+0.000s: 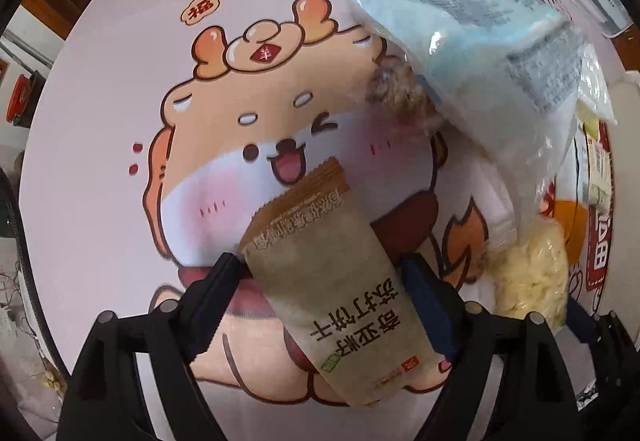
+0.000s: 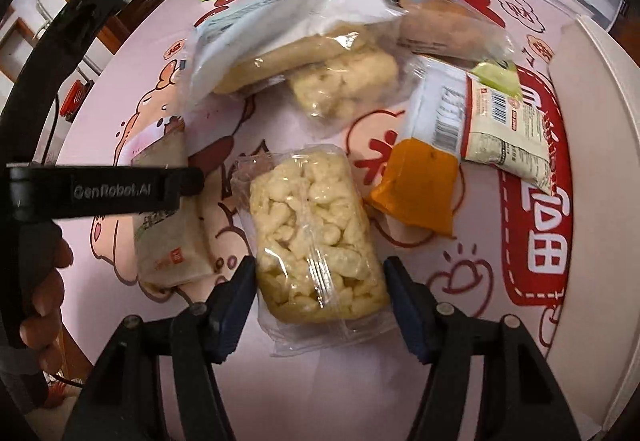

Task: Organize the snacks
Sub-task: 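Grasp the brown biscuit bag with the left gripper while the right grasps the clear puffed-snack bag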

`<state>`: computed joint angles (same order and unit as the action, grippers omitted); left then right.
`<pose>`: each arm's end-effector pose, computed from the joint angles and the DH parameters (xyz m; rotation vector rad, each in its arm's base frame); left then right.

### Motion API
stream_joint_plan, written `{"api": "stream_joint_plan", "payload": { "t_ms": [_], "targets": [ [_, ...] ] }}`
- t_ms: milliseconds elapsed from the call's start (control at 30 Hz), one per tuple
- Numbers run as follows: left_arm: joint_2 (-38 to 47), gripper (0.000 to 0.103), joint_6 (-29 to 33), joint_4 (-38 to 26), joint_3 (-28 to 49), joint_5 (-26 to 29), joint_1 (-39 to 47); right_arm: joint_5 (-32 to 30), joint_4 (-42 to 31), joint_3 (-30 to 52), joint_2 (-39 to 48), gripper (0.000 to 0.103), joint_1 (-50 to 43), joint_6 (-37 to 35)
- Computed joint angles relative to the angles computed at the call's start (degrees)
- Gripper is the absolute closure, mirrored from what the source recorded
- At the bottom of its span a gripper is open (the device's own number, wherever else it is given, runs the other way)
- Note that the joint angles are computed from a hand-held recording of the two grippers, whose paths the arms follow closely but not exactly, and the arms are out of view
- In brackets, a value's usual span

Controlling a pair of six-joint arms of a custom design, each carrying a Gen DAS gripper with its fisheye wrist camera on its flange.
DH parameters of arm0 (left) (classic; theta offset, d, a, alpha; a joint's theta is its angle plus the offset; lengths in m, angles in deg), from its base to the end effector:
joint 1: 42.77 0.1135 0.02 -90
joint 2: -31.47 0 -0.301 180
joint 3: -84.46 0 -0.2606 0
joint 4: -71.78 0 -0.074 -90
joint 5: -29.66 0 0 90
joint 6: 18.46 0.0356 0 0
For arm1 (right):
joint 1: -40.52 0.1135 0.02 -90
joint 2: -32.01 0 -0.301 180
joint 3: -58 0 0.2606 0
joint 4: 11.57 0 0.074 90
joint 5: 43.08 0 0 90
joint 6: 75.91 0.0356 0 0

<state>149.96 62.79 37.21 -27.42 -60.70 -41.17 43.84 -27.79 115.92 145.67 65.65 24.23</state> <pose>0.3393 0.0097 0.0682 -0.2758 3.0406 0.0012 0.2902 0.1382 0.0697 -0.3838 2.8243 0.2101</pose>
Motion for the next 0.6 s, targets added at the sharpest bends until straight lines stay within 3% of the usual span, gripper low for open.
{"api": "stream_joint_plan", "payload": {
  "t_ms": [333,433,467,600],
  "targets": [
    [-0.29,0.016,-1.65,-1.52,-1.74,0.59,-1.63,-0.05,-0.59,0.07,-0.05,0.039,0.0,-1.64],
    [-1.58,0.029,-0.05,0.37,-4.06,0.69,-2.34,-0.1,-0.94,0.01,-0.11,0.039,0.13,-2.33],
    [-2.22,0.042,0.6,1.04,-4.79,0.7,-2.84,-0.05,-0.98,0.12,0.05,0.039,0.33,-2.37],
    [-3.53,0.043,1.08,1.85,-6.53,3.26,-4.28,-0.52,-1.22,-0.22,-0.39,0.04,0.25,-2.96]
  ]
}}
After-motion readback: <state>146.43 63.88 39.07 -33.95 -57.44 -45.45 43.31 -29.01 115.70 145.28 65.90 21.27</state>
